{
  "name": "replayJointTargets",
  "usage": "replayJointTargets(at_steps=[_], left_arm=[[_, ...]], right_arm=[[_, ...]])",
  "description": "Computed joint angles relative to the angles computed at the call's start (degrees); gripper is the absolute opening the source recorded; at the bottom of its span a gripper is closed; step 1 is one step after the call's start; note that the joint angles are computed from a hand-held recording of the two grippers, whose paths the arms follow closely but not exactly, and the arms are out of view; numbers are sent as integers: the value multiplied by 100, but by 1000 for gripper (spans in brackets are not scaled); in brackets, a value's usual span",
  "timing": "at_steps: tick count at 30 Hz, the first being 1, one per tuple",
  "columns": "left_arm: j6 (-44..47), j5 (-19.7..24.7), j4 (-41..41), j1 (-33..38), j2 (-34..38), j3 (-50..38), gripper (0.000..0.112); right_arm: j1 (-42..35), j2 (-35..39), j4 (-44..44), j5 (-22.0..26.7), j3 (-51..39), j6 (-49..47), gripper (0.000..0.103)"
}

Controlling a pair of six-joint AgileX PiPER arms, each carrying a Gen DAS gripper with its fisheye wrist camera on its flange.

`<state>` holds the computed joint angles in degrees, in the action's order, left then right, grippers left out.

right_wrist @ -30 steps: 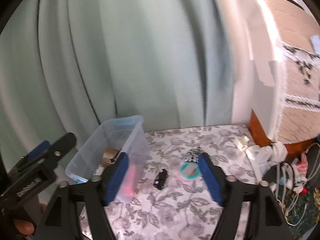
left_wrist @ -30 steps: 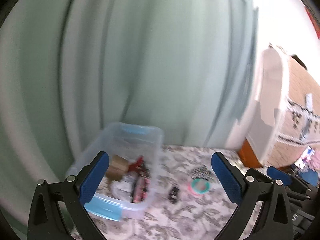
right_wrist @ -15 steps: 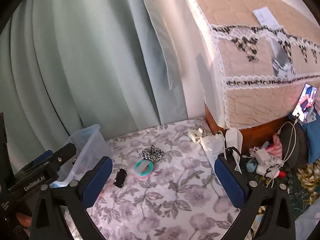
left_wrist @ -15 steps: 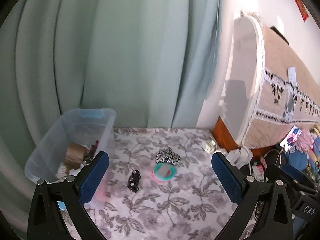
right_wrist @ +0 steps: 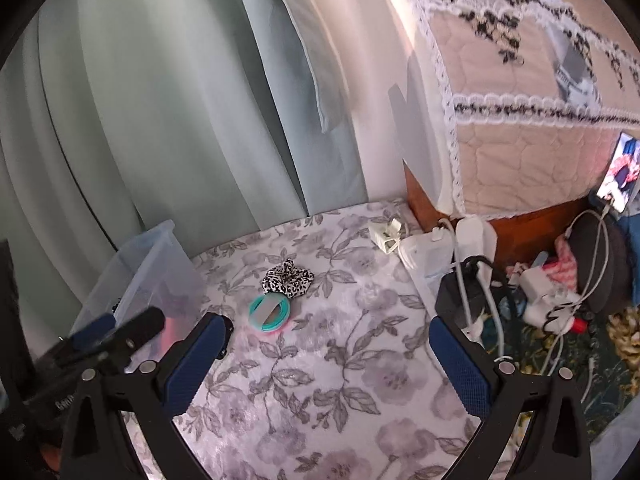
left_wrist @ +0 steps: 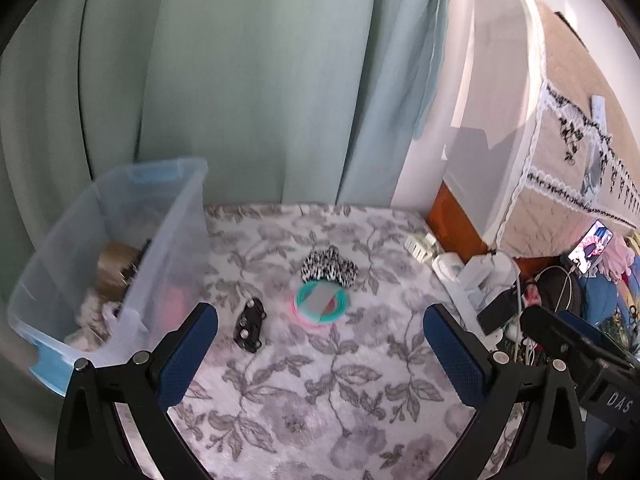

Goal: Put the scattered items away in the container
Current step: 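Move both grippers back toward the black toy car and teal hair tie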

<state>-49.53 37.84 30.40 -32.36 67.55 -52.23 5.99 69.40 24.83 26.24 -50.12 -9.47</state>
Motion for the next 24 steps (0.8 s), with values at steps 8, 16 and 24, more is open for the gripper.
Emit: replayJointTargets(at_steps=[8,16,24], left_arm=[[591,-808,-545,581,657,332,102],[-796,-815,960,648,1550,352,102],[-1739,-829,1976,878,2286,154,84]], right_arm=[[55,771,302,-187,-208,-453,103],[342,1746,532,-247,-563,-642,103],[553,2463,1347,-415,-918,-1729,101]])
